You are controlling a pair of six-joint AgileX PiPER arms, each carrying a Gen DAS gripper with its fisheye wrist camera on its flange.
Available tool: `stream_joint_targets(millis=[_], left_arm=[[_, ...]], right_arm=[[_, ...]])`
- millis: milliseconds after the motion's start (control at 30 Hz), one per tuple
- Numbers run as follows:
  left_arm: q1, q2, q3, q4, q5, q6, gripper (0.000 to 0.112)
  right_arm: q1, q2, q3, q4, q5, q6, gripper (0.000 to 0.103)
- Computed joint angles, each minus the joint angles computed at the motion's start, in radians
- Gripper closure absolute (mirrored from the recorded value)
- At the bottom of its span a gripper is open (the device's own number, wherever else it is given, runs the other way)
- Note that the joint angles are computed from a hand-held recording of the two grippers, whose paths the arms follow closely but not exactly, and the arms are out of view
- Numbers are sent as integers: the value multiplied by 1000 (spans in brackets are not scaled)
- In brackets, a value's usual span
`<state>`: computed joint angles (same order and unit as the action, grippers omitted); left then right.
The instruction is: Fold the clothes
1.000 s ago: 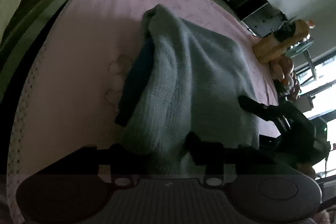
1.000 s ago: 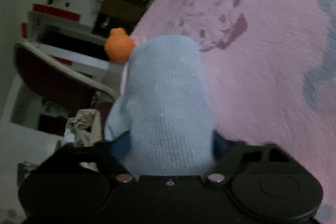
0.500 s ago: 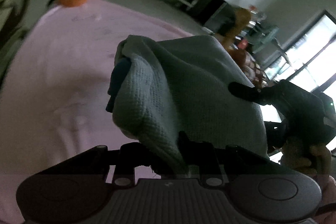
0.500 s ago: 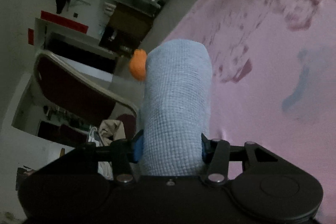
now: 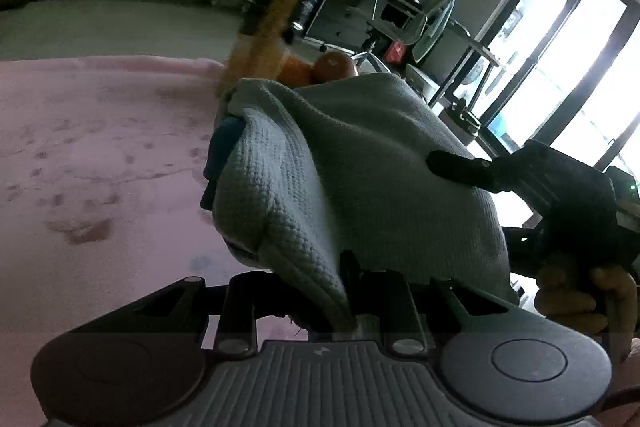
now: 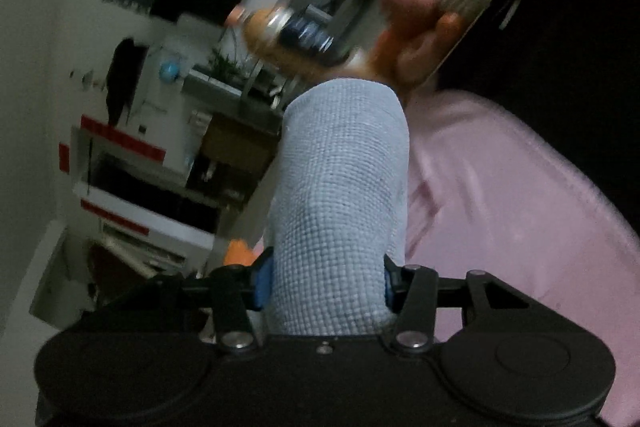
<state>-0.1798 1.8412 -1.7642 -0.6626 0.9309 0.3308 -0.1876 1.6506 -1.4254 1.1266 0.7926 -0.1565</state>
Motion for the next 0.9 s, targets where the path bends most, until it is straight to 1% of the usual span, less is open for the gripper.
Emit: stream_joint_targets(millis=[100,133,167,200,267,300,333,367,400,433,467,533,567,633,667,700,733,767,800,833,867,900], left_arm=[[-68,104,-84,58,-35,-89,91],[-82,144,-111,79,-38,-126,90],[-97,185,-142,103,-35,-166,87],[-111,221,-168,139,-23,-213,86],[-119,250,-182,164,-12,-249,77],[-121,258,-184,174,-8,-260,76],[-116,237,-160,174,-13,-242,74],[-111,215,-139,178,-16,-225,70],[-104,190,-125,190,-10,-206,70],[-92,160,-100,181,-17,-164,69],[-78,127,-74,167,-23,-118,67],[-29,47,-10,93,-40,3,67],[-18,26,-3,73,-45,39,67],[0,-14,6,43,-54,100,68],[-19,-31,9,74,-79,82,70],[-42,-21,-18,129,-99,51,71],[-66,-5,-48,189,-115,18,75],[-97,34,-97,267,-120,-24,76],[-128,74,-146,346,-119,-67,80],[-164,109,-182,436,-114,-116,89],[-195,160,-235,533,-92,-169,95],[-213,194,-266,606,-67,-212,97]], right_arm=[[-83,81,-28,57,45,-83,55],[-100,114,-43,51,53,-93,55],[-114,145,-58,41,59,-103,55],[-112,165,-63,-1,52,-87,54],[-109,234,-119,-157,47,40,46],[-109,265,-138,-209,45,82,42],[-110,265,-138,-221,43,98,34],[-113,262,-129,-215,37,94,34],[-114,240,-117,-211,32,86,32],[-109,210,-100,-218,16,74,24],[-102,179,-83,-233,-1,69,21],[-76,96,-56,-348,-32,134,20],[-66,60,-45,-395,-42,161,19],[-55,-21,6,-402,-78,169,17],[-52,-56,28,-396,-94,166,15],[-57,-70,40,-350,-107,129,14],[-76,-83,59,-287,-111,71,13],[-82,-74,52,-256,-117,46,14],[-84,-65,41,-244,-122,38,19],[-75,-52,32,-272,-125,50,48],[-64,-39,20,-308,-128,71,76],[-52,-24,6,-349,-129,94,82]])
